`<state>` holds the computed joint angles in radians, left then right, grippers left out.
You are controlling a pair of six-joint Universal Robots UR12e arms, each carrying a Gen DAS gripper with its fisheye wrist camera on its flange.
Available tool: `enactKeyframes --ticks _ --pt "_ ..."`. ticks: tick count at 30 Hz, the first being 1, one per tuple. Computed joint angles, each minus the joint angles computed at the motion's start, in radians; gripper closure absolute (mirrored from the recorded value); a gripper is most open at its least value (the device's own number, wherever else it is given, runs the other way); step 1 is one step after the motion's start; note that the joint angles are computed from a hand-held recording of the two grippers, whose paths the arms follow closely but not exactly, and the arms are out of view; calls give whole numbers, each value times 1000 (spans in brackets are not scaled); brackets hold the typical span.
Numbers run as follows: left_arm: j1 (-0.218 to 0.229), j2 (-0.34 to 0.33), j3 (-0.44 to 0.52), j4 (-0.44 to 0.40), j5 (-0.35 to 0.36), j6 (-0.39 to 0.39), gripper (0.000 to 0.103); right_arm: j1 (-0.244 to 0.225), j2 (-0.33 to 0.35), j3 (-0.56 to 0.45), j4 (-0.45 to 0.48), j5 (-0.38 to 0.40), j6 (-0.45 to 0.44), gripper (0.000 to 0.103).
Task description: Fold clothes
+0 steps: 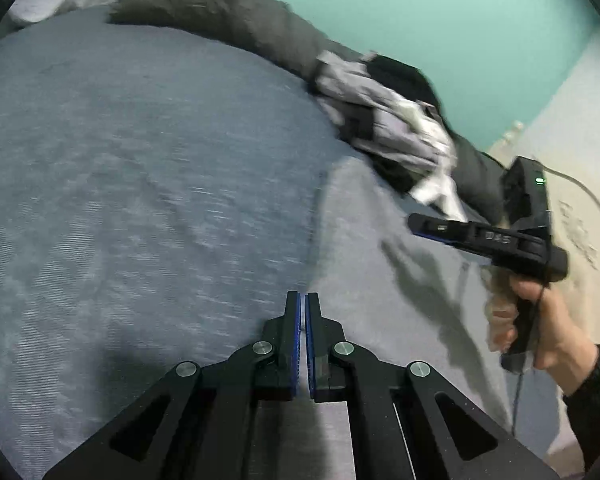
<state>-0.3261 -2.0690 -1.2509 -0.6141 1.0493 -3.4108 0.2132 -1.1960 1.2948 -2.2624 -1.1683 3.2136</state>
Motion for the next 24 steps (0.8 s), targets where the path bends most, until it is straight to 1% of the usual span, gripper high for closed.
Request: enactKeyframes --ticks 2,4,5,7,8,11,15,17,21,24 --pt "-12 -5 13 -23 -18 48 101 -16 -36 45 -13 24 11 77" --pt "-23 -11 25 -53 -13 92 101 -27 -78 93 -16 22 8 77" --pt "-30 -15 34 -78 5 114 101 -32 -102 120 -13 17 4 77" --pt "-40 -23 47 -131 63 145 101 -45 -148 177 -11 13 4 77" --pt "-39 -26 47 -147 71 141 101 -51 -171 205 -6 9 6 77" --pt "-29 -29 40 -158 49 104 101 -72 -237 286 10 -11 25 77" --pt "-31 -26 39 -157 61 104 101 -106 -325 396 26 -33 71 77" --pt "-32 -25 37 -156 63 100 101 -131 -371 452 33 -27 101 77" --pt "-35 -23 35 -161 78 117 101 -164 -442 522 105 -40 118 77" --pt "-32 -24 33 -165 66 124 101 -172 -477 547 155 -79 113 77"
